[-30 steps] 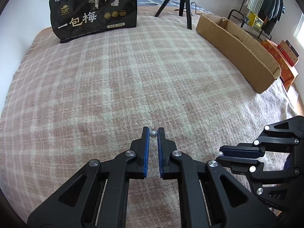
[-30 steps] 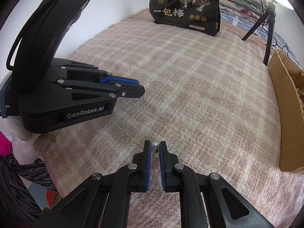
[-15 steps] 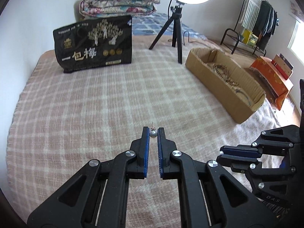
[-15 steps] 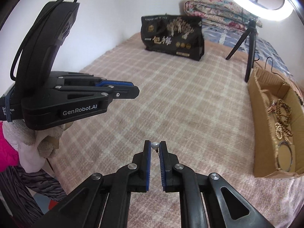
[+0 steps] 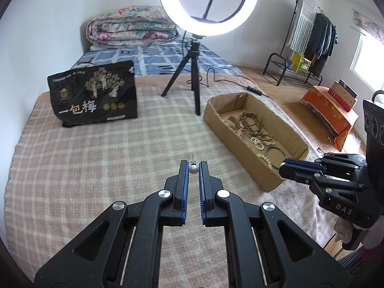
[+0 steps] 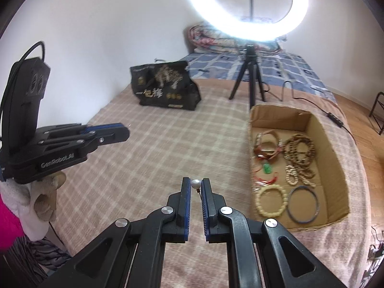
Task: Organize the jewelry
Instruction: 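Carry the pearl earring over the box with the right tool, then open the right tool to drop the pearl earring into the box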
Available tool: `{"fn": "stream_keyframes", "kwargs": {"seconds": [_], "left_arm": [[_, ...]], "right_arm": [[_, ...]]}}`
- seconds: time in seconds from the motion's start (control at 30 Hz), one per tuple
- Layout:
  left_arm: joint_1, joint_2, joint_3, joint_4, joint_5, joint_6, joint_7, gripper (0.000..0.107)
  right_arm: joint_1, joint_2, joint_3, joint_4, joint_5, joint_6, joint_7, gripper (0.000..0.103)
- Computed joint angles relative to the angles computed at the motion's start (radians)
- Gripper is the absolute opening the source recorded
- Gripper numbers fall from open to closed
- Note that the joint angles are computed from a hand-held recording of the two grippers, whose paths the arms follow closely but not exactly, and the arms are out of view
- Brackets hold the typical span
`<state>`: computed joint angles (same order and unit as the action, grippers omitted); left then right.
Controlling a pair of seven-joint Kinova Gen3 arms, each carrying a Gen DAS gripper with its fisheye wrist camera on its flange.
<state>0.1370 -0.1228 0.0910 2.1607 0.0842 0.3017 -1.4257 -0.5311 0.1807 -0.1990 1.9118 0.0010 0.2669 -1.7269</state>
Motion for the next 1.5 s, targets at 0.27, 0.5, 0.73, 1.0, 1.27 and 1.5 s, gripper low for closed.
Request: {"fn": "stream_keyframes", "kwargs": {"seconds": [0.27, 0.5, 0.73, 1.0, 1.27, 1.5], "left_arm": [[0.027, 0.043, 0.061, -0.06, -0.053, -0.018, 0.085, 0.006], [0.066, 0.095, 0.082, -0.106, -0.127, -0.033, 0.176, 0.006], [0.131, 0.162, 0.07, -0.155, -0.214, -0.042, 0.281, 0.006], [0.233, 0.236, 0.026, -0.214, -0.311, -0.037, 0.386, 0.006], [0.315, 0.296, -0.017, -0.266, -0.348, -0.04, 0.433, 0.006], [0.349, 0.338, -0.032, -0.299, -0.359, -0.03, 0.437, 0.006]], "right_arm": [[0.107, -0.024, -0.002, -0.005, -0.08, 0.006, 0.058, 0.006], [0.17, -0.019, 0.009, -0.036, -0.134, 0.014, 0.105, 0.006], [0.197, 0.016, 0.017, -0.086, -0.145, 0.028, 0.134, 0.006], [0.197, 0.07, 0.039, -0.138, -0.111, 0.041, 0.125, 0.006], [0.263, 0.121, 0.007, -0.183, -0.153, 0.058, 0.183, 0.006], [0.296, 0.156, -0.01, -0.208, -0.189, 0.077, 0.232, 0.006]]}}
